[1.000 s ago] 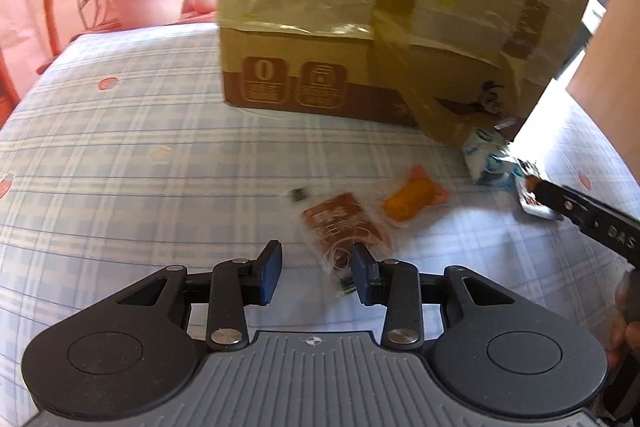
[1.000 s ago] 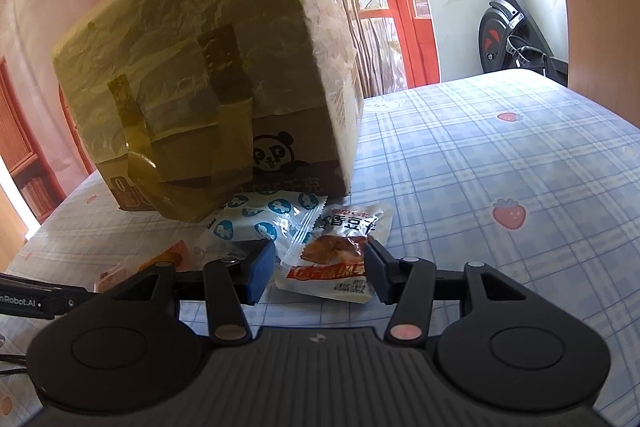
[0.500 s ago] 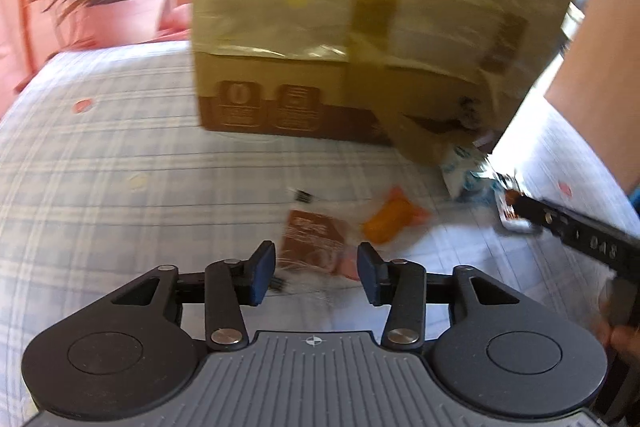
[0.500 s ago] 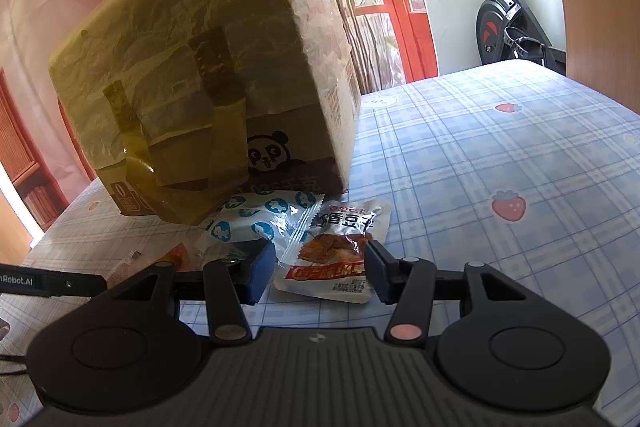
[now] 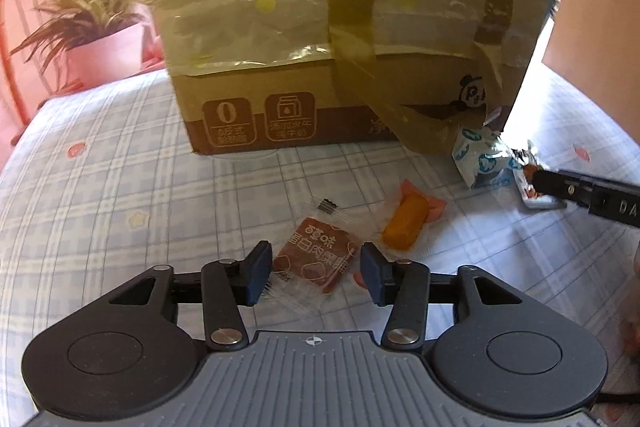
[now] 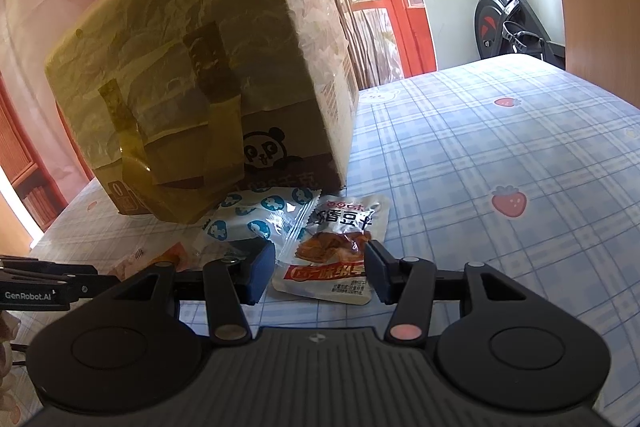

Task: Organize snacks
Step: 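Position the left tool over the brown meat snack packet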

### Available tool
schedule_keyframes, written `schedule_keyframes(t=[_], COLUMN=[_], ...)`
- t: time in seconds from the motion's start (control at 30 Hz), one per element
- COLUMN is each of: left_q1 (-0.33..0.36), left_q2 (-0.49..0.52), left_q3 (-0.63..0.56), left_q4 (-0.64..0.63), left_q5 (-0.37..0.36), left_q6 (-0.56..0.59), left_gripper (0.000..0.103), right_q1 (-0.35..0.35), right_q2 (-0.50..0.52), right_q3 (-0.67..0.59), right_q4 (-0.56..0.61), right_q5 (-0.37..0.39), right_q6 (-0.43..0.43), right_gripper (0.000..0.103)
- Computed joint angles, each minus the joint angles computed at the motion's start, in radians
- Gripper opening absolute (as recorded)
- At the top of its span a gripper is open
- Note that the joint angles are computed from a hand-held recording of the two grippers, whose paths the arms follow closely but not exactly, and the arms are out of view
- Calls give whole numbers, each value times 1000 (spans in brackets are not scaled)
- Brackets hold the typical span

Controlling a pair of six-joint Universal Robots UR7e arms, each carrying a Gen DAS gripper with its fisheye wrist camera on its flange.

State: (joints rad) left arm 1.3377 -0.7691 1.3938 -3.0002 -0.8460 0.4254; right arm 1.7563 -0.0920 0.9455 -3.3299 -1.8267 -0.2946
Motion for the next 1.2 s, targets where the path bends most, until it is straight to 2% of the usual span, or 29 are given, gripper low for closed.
schedule_keyframes(t=[0.3,0.5,0.67,1.0,1.2], left_q1=[18,40,56,42,33], left_q2=[20,33,12,-49,-14], left_q3=[-45,-96,-111,2,-24], left_q4=[-15,25,124,113,67], left_q5=[-29,-72,-122,-150,-96], left_q6=[113,162,31,-49,-27], left_gripper=[56,63,64,64,64], right_q1=[-1,0,1,1,2], right_q2=[0,-1,1,1,1], right_q3=[-2,-2,-5,-7,-6], right_q4=[6,10,13,20,20], right_q5=[-1,-3,-6,-6,-8], right_q6=[4,1,-3,-10,-13], right_gripper=[54,54,54,54,54])
